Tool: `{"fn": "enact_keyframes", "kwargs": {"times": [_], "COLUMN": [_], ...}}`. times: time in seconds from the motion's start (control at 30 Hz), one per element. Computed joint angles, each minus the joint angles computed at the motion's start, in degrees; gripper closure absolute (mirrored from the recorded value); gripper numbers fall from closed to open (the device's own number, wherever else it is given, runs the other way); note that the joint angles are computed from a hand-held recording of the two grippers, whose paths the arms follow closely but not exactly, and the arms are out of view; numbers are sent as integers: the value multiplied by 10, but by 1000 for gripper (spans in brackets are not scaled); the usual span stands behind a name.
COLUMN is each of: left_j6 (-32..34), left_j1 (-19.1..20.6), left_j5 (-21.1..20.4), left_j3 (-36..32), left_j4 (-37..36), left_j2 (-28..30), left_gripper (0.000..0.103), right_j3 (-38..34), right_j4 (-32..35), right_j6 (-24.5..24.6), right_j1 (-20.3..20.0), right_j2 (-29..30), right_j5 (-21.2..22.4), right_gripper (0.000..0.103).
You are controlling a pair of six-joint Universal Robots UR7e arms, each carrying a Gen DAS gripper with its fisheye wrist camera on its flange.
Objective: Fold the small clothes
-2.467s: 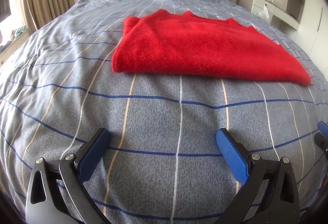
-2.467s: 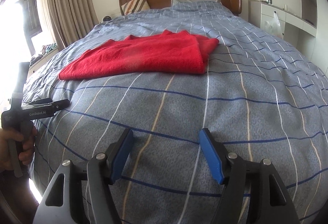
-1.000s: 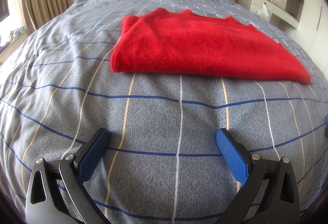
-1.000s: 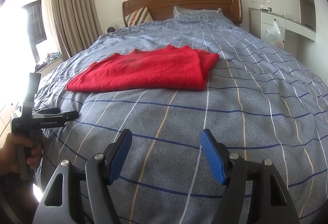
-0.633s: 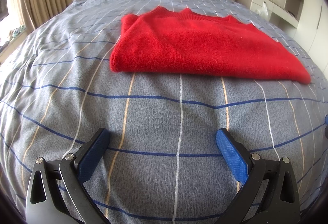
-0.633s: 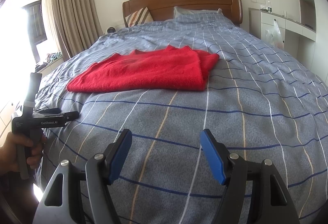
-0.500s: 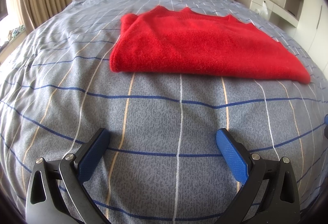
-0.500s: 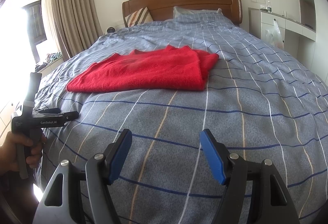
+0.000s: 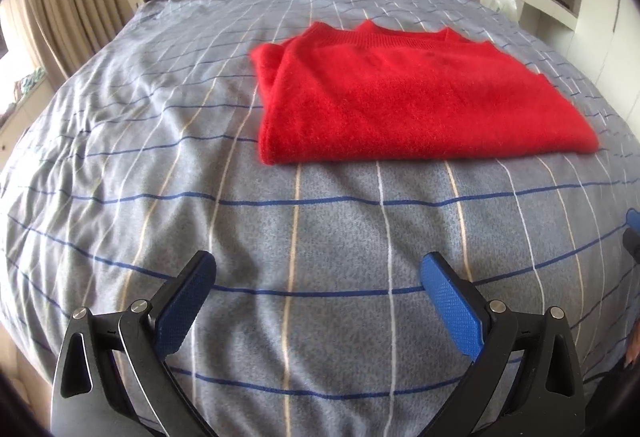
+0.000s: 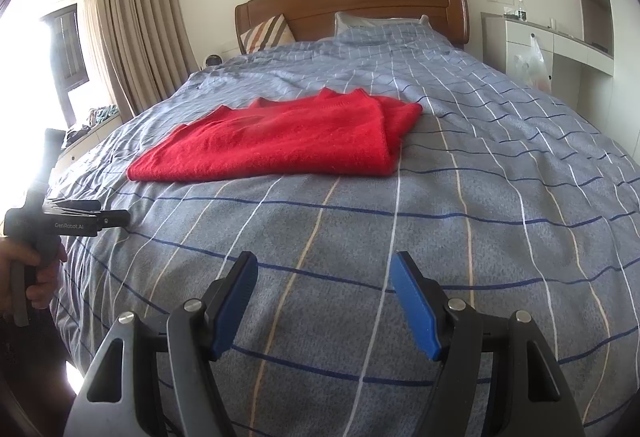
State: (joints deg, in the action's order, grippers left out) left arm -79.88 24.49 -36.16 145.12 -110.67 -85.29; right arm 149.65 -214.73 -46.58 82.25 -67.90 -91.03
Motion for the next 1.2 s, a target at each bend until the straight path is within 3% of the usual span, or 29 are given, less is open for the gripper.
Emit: {"fn": "enact_keyframes", "kwargs": {"times": [0.13, 0.27, 0.63, 0.73, 0.87, 1.0, 1.2], "left_j6": [-49, -78, -74, -78, -93, -96, -118], "left_j1": [-11, -18, -32, -32, -48, -54, -59], "left_j5": [-8, -15, -24, -23, -15, -8, -4], "left_j3": [2, 11, 16, 13, 19, 22, 34], "left_j4": [55, 62, 33, 36, 51, 67, 79], "left_j2": [-47, -77, -62, -58, -77, -92, -138], "left_gripper": [1, 1, 1, 1, 1, 1, 1], "right_j3": [-2, -4, -5, -5, -38, -134, -349], "right_j4": [5, 5, 4, 25, 110, 233, 487], "right_j6": [-2, -3, -2, 8, 43, 108, 247], "right_j1": [-1, 2, -2, -12, -19, -7, 24], "right_j2": [4, 10, 13, -6, -53, -70, 20], "right_j5": [-2, -7, -8, 10, 25, 39, 21], "right_gripper": [34, 34, 34, 34, 34, 31, 30]}}
